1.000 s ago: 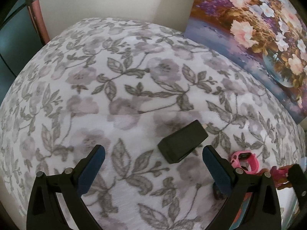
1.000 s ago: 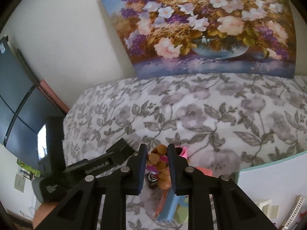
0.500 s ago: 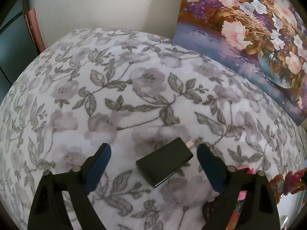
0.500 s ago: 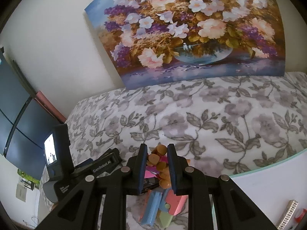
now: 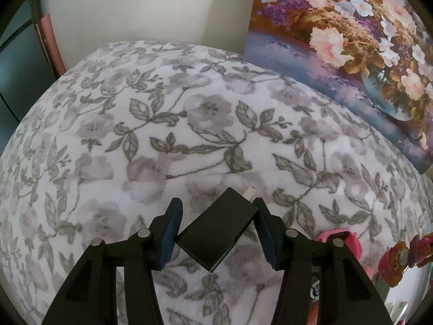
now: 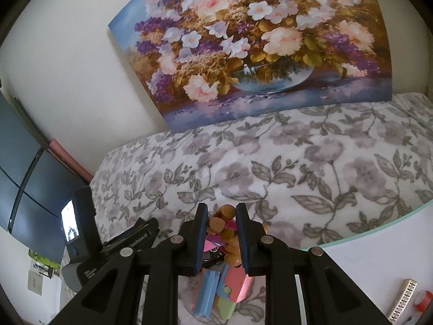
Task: Organize rigid objects
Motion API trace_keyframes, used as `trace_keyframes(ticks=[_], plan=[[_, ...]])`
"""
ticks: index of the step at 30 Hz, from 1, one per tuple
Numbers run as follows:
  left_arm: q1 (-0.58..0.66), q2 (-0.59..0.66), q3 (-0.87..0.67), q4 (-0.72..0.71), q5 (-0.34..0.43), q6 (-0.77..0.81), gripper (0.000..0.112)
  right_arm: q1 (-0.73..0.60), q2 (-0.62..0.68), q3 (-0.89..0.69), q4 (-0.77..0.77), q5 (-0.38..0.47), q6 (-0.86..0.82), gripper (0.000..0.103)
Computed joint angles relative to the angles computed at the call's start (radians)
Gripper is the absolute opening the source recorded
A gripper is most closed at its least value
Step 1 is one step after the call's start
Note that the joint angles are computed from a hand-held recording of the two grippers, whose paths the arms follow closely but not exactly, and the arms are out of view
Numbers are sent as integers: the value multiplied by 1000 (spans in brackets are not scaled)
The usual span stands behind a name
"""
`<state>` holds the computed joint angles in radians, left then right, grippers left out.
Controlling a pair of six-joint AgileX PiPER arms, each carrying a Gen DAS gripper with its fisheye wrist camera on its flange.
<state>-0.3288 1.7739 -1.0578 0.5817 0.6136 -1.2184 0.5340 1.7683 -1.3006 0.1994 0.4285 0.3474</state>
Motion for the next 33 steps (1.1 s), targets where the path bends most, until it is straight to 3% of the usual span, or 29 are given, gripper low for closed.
trace_keyframes(ticks=[9, 15, 22, 33], plan=[[-97, -142, -47, -68, 162, 24, 55, -14, -144, 54, -76, 65, 113, 23], [-239, -223, -116, -56, 277, -36, 55, -28, -276, 102, -156, 134, 219, 23], [-424, -183, -238, 14, 415, -56, 55, -94, -425, 168, -209, 222, 260, 23], [-610, -52, -374, -9, 450, -54, 55, -244, -590, 324, -203, 301, 225, 23]])
